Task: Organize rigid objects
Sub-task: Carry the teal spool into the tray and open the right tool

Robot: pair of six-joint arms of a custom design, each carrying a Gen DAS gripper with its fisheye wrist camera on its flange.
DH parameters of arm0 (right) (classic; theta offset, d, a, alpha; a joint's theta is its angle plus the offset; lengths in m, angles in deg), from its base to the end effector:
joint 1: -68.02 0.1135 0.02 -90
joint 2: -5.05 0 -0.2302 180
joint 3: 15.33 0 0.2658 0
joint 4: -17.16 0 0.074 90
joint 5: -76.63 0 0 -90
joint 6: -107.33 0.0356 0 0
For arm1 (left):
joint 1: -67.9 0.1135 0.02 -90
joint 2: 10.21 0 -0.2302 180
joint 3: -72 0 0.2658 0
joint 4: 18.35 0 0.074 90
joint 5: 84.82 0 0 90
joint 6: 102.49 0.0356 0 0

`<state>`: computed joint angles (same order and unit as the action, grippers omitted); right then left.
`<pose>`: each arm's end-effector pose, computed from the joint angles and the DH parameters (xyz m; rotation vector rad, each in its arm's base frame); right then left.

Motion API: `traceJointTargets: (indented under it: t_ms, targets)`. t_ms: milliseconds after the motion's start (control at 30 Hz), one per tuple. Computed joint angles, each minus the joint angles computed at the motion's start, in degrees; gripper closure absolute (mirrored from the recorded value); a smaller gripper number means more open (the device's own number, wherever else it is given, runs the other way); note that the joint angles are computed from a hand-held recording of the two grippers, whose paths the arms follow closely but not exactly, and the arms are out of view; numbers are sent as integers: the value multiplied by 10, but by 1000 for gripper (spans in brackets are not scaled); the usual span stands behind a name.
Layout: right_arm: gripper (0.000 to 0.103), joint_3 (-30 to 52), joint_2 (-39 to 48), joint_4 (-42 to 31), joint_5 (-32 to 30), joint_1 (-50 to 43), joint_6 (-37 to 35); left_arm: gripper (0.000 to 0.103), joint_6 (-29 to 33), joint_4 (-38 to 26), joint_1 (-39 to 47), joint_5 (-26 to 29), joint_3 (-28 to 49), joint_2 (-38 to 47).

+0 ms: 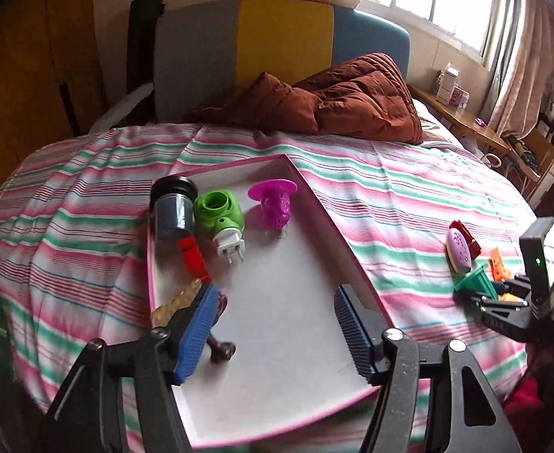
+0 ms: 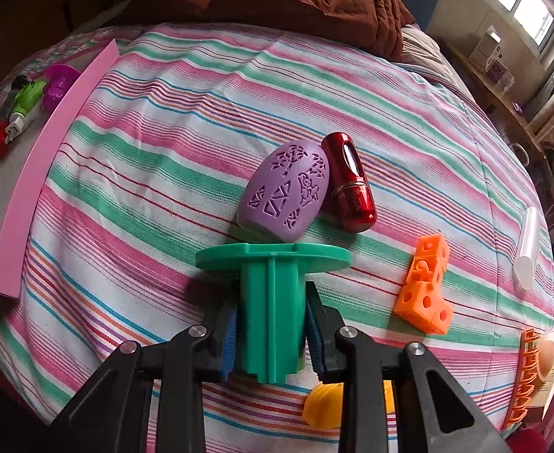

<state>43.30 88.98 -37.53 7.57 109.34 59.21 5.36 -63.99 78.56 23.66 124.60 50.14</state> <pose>0.1996 0.1586 0.1232 0.0582 2.7613 -0.2211 0.2318 0.0322 0.1912 0.2842 2.4284 -0.1861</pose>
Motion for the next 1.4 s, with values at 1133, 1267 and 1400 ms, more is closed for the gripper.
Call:
traceJointTargets:
  t_ms: [1133,1267,1400]
  targets:
    - [73,61,51,-21,-10,42,58,31,83,-43,188,71,-21,-22]
    - [73,73,50,-5,-1,61,84,31,89,-41,198,74,-19,-11]
    - [73,106,57,8,2,73,80,31,92,-36,205,73,-23,-11]
